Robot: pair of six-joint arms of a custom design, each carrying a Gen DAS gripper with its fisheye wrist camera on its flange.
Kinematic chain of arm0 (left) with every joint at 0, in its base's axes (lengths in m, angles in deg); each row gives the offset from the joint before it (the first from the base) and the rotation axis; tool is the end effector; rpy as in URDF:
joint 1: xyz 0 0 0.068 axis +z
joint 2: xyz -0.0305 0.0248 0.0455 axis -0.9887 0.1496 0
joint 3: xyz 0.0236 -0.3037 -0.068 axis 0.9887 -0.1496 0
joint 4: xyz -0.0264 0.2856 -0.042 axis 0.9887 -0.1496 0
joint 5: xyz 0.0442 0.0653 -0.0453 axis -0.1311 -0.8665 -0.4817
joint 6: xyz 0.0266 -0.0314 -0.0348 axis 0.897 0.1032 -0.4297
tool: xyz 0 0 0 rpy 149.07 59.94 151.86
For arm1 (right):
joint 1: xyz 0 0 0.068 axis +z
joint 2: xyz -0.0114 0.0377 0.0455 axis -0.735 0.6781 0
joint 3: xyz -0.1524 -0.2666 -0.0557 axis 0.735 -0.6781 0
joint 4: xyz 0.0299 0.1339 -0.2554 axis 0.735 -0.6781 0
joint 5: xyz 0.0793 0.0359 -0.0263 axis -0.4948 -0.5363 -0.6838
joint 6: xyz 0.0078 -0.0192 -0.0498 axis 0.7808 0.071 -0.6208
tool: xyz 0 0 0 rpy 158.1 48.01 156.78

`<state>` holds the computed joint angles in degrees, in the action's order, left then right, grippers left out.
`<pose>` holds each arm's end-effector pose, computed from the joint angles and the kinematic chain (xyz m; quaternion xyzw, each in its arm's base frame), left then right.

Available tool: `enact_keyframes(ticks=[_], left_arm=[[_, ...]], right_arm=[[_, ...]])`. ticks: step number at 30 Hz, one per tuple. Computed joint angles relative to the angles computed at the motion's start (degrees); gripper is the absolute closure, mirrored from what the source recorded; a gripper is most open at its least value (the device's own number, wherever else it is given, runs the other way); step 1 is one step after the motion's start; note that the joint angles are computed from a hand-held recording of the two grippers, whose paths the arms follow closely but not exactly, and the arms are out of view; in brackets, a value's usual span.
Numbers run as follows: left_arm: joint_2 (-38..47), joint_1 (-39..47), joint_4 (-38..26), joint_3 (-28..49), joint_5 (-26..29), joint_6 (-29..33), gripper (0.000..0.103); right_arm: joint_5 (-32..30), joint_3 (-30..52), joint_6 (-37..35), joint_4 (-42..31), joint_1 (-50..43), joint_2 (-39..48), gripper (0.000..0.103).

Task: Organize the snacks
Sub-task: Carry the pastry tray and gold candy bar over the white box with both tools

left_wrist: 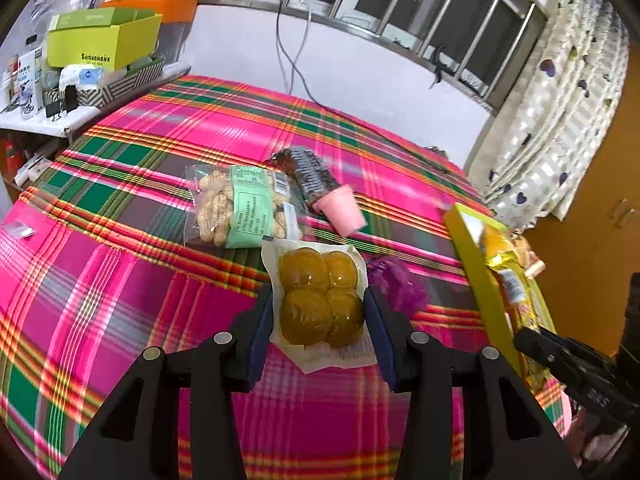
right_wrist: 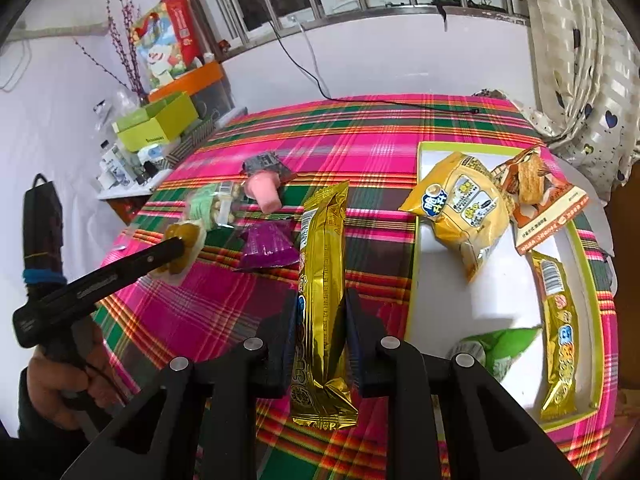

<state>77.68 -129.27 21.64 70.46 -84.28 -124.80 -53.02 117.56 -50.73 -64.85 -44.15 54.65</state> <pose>0.1677 -0.1641 0.2346 -0.0960 0.9080 -0.1483 0.3798 0.1525 0.0214 0.2341 -0.1133 0.9152 0.1738 0.3454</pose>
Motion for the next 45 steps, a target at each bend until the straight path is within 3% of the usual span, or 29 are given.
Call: enact_keyframes(ticks=[8, 19, 45], left_arm=[[-3.4, -9.3, -4.0, 2.4, -5.2, -2.4, 0.057], [-1.9, -17.6, -5.4, 6.1, -9.0, -4.1, 0.057], [6.7, -21.0, -5.1, 13.1, -8.3, -2.2, 0.057]], right_arm=[[-1.9, 1.2, -2.0, -6.8, -3.3, -7.5, 0.083], [-5.6, 3.1, -5.8, -14.4, -8.9, -14.1, 0.083], [-21.8, 5.2, -27.7, -25.3, -36.9, -9.6, 0.083]])
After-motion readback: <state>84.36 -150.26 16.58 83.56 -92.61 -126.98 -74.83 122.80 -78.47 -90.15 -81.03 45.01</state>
